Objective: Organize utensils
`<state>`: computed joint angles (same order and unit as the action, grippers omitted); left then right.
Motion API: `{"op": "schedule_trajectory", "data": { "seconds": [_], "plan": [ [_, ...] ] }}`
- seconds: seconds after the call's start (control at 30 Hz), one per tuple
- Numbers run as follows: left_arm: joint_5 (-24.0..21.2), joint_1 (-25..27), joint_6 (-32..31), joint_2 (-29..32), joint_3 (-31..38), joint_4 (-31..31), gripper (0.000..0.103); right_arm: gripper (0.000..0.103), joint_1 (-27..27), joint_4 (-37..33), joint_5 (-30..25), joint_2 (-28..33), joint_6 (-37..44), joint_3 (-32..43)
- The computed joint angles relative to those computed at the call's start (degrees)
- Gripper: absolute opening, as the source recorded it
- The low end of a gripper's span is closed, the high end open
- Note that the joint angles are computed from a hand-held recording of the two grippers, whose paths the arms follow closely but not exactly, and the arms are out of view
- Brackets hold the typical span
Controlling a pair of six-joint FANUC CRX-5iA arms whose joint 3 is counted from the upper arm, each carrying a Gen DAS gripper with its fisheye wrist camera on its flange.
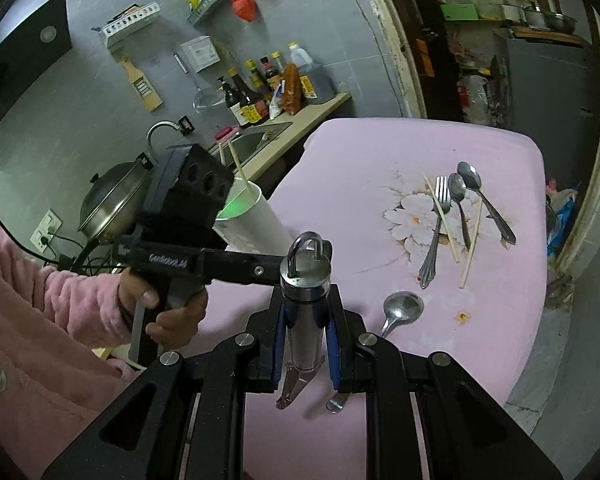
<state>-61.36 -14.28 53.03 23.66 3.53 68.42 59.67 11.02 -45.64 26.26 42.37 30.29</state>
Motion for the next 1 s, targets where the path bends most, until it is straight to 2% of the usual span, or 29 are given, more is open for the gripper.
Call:
{"op": "schedule_trajectory", "data": {
  "seconds": [0.17,0.43,0.83,1.0],
  "plan": [
    [-1.8,-0.1,-0.7,1.2,1.0,1.4,0.024,0.016,0.0,0.2,-0.8,0.8,-0.4,1.1],
    [3.2,0.4,0.2,-3.0,-1.6,-2.6,0.024,0.016,0.8,8.1,-0.7,2.4,-13.2,-0.1],
    [14.8,0.2,2.4,-11.8,-3.4,-15.1,0.024,0.016,2.4,22.9,-8.2,9.7,-30.6,7.1],
    [17.8,1.2,0.7,-15.4,-6.0,-12.6,0.023,0.016,3.1,27.4,-8.6,11.8,-32.9,10.9]
  ]
}}
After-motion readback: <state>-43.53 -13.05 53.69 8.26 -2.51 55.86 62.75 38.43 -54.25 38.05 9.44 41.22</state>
